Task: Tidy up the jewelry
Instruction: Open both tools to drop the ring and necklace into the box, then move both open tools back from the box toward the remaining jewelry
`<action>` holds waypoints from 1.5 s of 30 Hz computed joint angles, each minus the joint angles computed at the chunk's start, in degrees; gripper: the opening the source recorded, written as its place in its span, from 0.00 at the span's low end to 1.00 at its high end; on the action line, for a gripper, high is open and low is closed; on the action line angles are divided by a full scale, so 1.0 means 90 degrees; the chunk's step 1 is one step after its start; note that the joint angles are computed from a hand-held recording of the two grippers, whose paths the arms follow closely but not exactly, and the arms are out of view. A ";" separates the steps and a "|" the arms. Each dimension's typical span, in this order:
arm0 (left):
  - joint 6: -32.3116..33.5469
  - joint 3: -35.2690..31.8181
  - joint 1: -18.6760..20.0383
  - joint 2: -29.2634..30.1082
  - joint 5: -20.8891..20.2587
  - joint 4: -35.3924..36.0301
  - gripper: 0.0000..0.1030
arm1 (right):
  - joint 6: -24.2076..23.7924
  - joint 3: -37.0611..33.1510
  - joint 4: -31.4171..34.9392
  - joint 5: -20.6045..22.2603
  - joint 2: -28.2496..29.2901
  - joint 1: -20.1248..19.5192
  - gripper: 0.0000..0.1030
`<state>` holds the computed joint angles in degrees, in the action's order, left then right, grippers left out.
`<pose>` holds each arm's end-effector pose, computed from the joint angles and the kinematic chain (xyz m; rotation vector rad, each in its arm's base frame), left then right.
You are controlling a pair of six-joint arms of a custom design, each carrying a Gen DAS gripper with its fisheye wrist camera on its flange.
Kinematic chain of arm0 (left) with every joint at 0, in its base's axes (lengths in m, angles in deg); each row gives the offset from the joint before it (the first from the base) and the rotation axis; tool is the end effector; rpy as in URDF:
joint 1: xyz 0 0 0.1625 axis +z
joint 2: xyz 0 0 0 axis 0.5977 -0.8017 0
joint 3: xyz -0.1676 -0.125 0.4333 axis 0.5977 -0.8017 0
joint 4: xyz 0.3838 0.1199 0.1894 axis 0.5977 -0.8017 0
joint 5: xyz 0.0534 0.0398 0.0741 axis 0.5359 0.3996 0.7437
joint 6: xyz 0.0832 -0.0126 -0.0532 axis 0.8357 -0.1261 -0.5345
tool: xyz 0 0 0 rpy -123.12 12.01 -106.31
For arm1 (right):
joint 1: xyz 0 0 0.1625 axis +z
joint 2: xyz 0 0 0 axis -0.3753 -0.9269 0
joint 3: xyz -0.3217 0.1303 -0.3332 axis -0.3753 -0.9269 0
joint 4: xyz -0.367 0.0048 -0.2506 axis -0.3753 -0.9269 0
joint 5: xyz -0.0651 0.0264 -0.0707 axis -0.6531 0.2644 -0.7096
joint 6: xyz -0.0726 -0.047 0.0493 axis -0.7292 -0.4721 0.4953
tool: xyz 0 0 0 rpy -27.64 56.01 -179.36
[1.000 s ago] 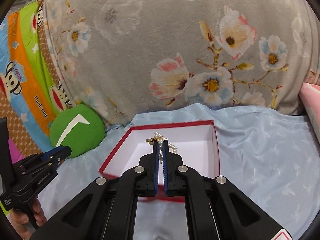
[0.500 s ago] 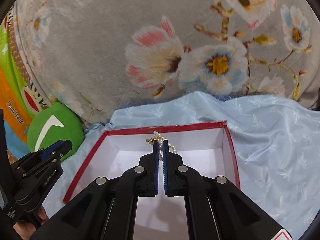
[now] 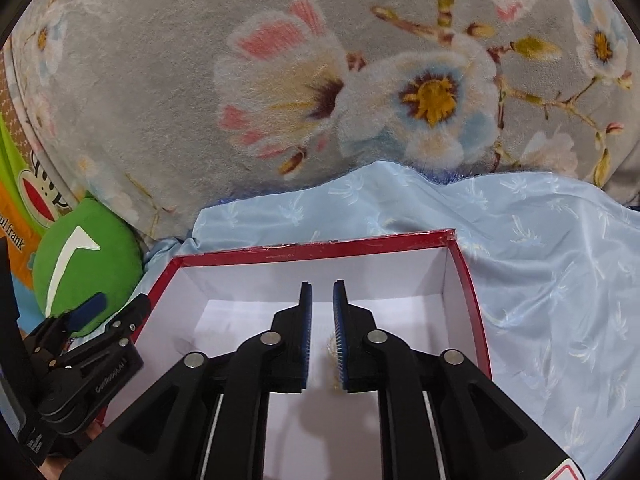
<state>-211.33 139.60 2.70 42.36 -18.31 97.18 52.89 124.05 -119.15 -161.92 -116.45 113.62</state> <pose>-0.4554 -0.6526 0.0379 0.8475 2.0783 -1.0054 0.1033 -0.5679 0.3839 0.0543 -2.2114 1.3299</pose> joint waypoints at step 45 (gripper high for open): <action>-0.2224 0.3545 -0.0610 -0.2052 0.0396 0.0667 0.92 | -0.0223 0.3223 -0.1668 -0.0542 -0.1526 0.0813 0.54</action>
